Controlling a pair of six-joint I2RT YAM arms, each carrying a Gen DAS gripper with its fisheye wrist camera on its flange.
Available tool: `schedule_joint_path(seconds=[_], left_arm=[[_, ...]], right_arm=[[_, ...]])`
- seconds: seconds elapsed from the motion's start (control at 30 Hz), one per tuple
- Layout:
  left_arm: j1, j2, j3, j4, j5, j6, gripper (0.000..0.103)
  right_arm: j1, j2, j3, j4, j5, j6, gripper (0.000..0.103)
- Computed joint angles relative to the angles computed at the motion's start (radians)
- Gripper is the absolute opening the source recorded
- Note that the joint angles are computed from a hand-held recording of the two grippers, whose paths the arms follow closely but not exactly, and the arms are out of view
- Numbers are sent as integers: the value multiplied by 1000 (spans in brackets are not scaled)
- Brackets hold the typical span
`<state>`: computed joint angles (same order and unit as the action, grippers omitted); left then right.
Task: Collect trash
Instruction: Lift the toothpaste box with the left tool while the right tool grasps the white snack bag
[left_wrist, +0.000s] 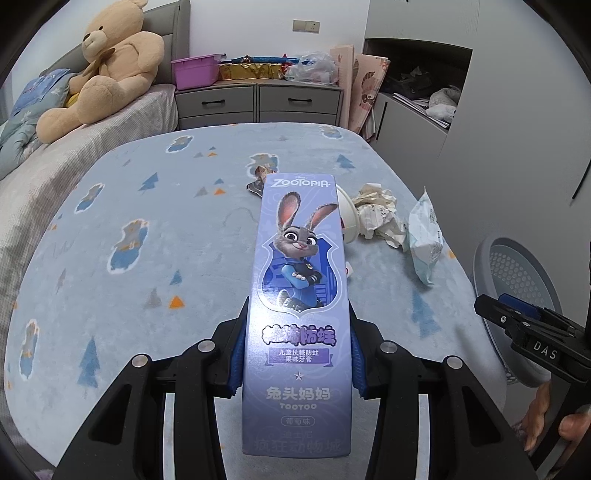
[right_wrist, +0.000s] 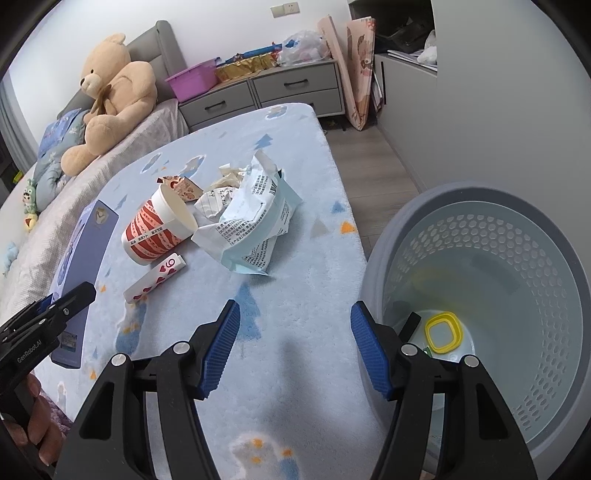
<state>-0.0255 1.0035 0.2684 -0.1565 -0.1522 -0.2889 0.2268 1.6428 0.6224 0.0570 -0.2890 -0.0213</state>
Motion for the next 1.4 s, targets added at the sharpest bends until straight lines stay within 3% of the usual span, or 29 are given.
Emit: schedule_joint_path(seconds=[0.47,0.6,0.9,0.97,1.13,1.4], left_arm=[[73,86,12,61,20,19,43],[78,88,11,66,24,23,43],[74,133,19,90,18,15,43],[74,145,20,99,15,16,43],[77,165,22,111,12,16,43],[78,156,18,108,11,17,43]], right_arm=[[93,102,123,5,27,22,61],[137,136,161,31,54,27,75],[200,296,310,9,147,58,75],[203,315,325,4,156,61,73],[207,329,335,-3,165,61,53],[209,281,273,46,151,57,51]])
